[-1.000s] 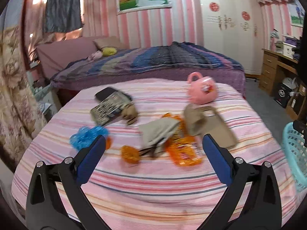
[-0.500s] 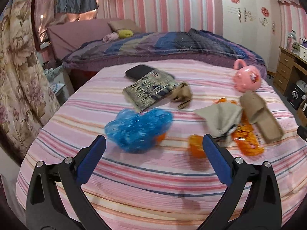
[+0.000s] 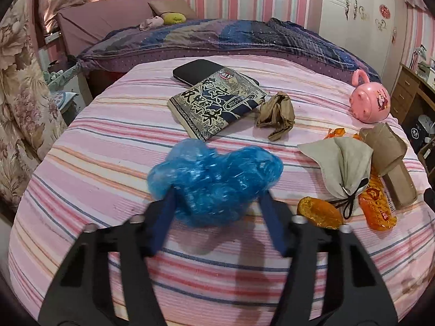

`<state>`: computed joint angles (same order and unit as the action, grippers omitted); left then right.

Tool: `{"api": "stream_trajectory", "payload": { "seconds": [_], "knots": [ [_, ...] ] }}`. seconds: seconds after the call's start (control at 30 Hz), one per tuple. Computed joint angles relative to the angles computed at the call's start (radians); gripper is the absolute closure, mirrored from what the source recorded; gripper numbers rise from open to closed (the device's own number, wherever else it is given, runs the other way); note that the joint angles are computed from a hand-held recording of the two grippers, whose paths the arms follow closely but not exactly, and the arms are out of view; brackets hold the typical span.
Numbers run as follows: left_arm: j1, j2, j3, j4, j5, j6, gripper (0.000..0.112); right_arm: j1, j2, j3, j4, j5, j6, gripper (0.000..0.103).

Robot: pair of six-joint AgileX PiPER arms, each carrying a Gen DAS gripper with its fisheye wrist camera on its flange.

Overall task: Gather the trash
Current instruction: 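Grasp the blue plastic bag with the left tool, then grasp the orange peel piece with the right tool while the left tool holds the bag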

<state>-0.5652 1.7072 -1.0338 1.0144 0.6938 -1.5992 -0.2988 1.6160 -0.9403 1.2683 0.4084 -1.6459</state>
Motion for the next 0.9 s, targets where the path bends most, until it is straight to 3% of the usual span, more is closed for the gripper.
{"api": "stream_trajectory", "payload": {
  "seconds": [0.07,0.13,0.43,0.57,0.8,0.9],
  "knots": [
    [0.000,-0.021,0.024,0.024,-0.006,-0.024,0.073,0.010,0.000,-0.001,0.000,-0.006,0.005,0.015],
    [-0.009,-0.044,0.048,0.050,0.017,-0.050,0.076,0.024,-0.011,0.007,0.010,-0.003,0.004,0.015],
    [-0.024,-0.206,0.188,0.101,0.091,-0.108,0.077,0.137,-0.082,0.077,0.067,-0.010,-0.015,0.015],
    [-0.019,-0.261,0.241,0.111,0.123,-0.111,0.077,0.229,-0.110,0.105,0.047,-0.003,0.057,0.015],
    [0.074,-0.334,0.330,0.101,0.075,-0.061,0.077,0.420,-0.126,0.133,-0.002,-0.133,0.143,0.015],
    [0.101,-0.341,0.352,0.097,0.062,-0.039,0.077,0.514,-0.100,0.103,-0.154,-0.200,0.325,0.016]
  ]
}}
